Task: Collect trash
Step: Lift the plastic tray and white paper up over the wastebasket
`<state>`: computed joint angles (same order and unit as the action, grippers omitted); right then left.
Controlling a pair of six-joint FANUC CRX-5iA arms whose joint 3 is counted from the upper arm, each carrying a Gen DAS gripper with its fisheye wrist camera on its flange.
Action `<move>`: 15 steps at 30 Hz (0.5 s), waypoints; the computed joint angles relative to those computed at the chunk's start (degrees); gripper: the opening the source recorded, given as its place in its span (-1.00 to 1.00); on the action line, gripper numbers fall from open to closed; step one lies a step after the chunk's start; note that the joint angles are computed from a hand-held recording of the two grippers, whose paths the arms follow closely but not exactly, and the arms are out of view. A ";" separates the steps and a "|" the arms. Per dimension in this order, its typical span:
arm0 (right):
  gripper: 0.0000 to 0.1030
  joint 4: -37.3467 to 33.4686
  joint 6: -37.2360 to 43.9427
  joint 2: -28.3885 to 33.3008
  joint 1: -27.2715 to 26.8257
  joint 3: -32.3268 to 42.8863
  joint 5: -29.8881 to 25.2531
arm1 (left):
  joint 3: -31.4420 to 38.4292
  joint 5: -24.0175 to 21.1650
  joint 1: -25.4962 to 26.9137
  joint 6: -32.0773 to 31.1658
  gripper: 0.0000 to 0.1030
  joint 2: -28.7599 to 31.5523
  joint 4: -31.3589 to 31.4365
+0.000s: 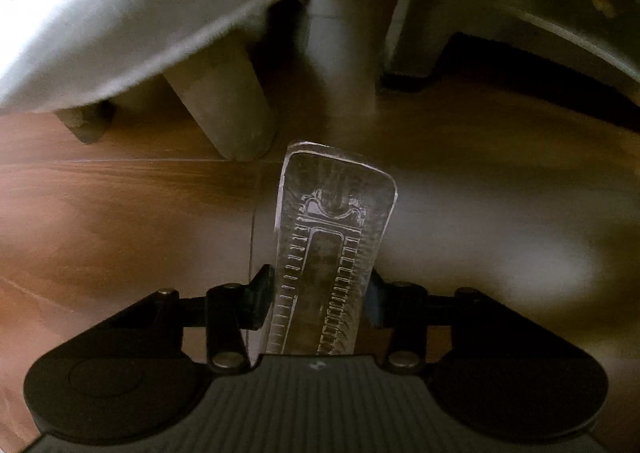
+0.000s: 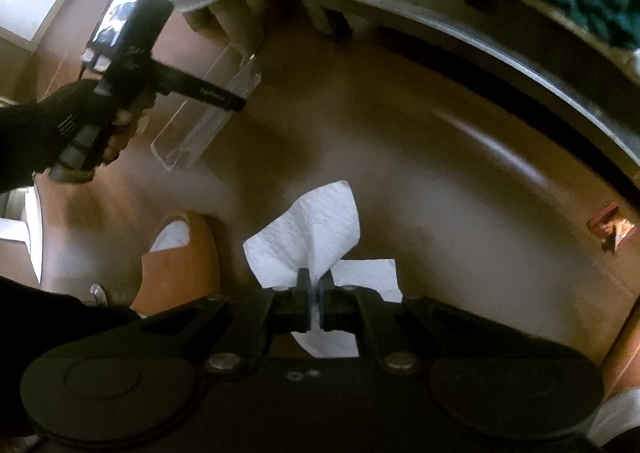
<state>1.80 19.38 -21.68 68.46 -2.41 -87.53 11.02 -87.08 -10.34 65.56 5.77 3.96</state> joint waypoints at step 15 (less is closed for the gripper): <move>-0.92 27.72 -10.43 1.21 18.77 13.03 -12.51 | 29.43 -15.11 3.56 -0.47 -0.14 -0.51 7.89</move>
<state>29.52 8.95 -20.48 87.23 10.63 -100.04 40.45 -102.18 -6.78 65.09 5.26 11.86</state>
